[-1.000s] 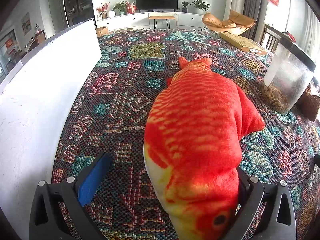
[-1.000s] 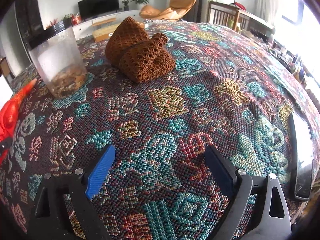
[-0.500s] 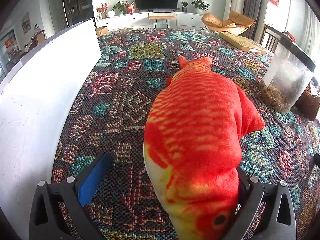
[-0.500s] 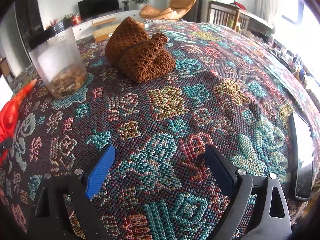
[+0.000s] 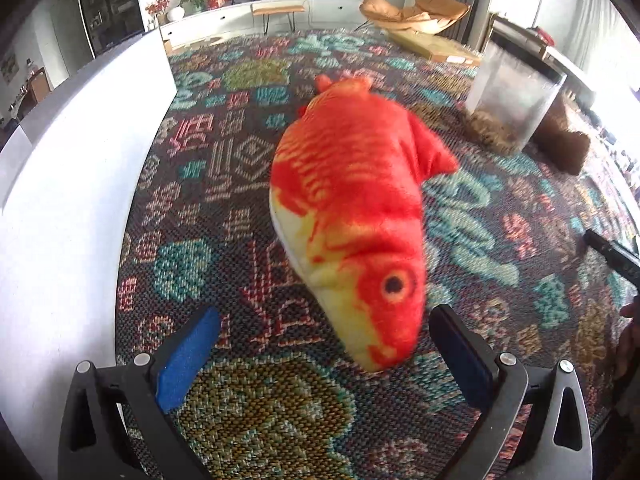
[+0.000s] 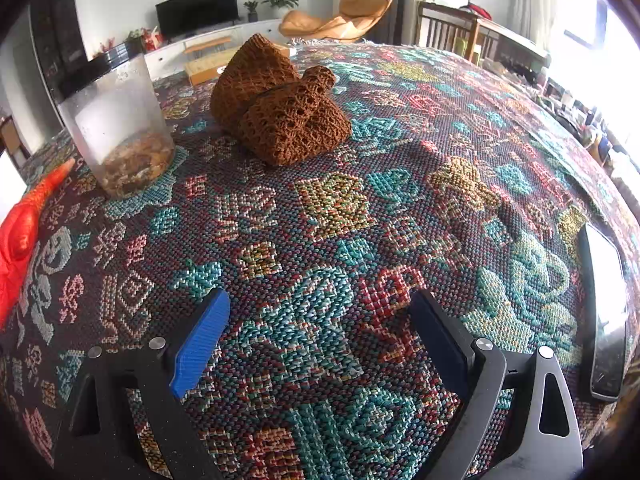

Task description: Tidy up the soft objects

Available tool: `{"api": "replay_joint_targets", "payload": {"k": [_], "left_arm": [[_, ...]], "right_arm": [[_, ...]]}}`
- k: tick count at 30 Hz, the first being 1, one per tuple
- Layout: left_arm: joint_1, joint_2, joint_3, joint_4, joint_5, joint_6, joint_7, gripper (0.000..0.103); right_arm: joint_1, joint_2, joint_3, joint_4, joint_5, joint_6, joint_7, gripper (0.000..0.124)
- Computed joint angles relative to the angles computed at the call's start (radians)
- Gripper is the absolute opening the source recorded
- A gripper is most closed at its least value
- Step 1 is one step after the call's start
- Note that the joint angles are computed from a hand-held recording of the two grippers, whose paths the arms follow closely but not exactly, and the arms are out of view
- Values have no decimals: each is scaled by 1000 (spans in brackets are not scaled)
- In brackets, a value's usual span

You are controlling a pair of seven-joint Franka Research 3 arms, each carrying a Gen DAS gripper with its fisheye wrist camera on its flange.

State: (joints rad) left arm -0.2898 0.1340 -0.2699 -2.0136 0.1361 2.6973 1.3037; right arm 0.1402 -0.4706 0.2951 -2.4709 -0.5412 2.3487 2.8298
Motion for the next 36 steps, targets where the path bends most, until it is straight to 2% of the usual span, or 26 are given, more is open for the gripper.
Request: {"api": "replay_joint_targets", "payload": {"k": [3, 6, 8, 12, 14, 16, 19, 21, 22, 23, 24, 25, 26, 27, 28, 30, 32, 36], "left_arm": [[-13, -4, 6, 24, 61, 48, -18, 103], [-31, 58, 19, 124, 147, 11, -38, 103], [-53, 124, 33, 211, 204, -58, -67, 103], [-67, 219, 39, 323, 231, -142, -55, 103], [-73, 245, 41, 351, 241, -159, -45, 103], [-72, 273, 36, 380, 232, -182, -23, 103], [-47, 295, 16, 400, 168, -176, 17, 103], [-24, 320, -3, 431, 97, -193, 47, 103], [-31, 330, 4, 452, 99, -211, 50, 103], [-32, 339, 2, 474, 93, -240, 71, 103], [-35, 345, 2, 494, 89, -267, 86, 103], [-46, 334, 15, 482, 106, -249, 74, 100], [-50, 318, 24, 455, 122, -203, 66, 79], [-43, 307, 18, 438, 117, -179, 78, 64], [-44, 298, 19, 427, 116, -166, 72, 64], [-13, 260, -8, 373, 58, -102, 88, 55], [29, 208, -47, 311, -36, -42, 126, 54], [119, 39, -124, 151, -307, 67, 287, 54]], "right_arm": [[2, 1, 1, 0, -1, -1, 3, 94], [2, 0, -1, 0, -1, 0, 2, 94], [4, -1, 1, -1, 0, 2, 6, 93], [-20, -29, -42, -35, -34, 143, -62, 92], [-64, -14, -38, 19, -92, 148, -151, 92], [-81, 60, -60, 123, -111, 138, -289, 92], [-40, 237, -134, 312, -9, 71, -581, 92], [-15, 350, -171, 419, 67, -8, -730, 92], [-3, 392, -190, 449, 116, -30, -783, 88], [4, 415, -210, 459, 166, -24, -816, 70], [8, 414, -222, 444, 166, -14, -792, 71], [10, 397, -233, 421, 185, 19, -764, 68], [8, 377, -243, 399, 215, 39, -737, 66], [6, 350, -245, 373, 232, 53, -703, 66], [1, 319, -244, 350, 241, 56, -665, 66], [-19, 251, -239, 301, 251, 63, -587, 66], [-33, 178, -212, 267, 260, 40, -513, 66], [-22, 85, -140, 286, 248, 4, -519, 66]]}}
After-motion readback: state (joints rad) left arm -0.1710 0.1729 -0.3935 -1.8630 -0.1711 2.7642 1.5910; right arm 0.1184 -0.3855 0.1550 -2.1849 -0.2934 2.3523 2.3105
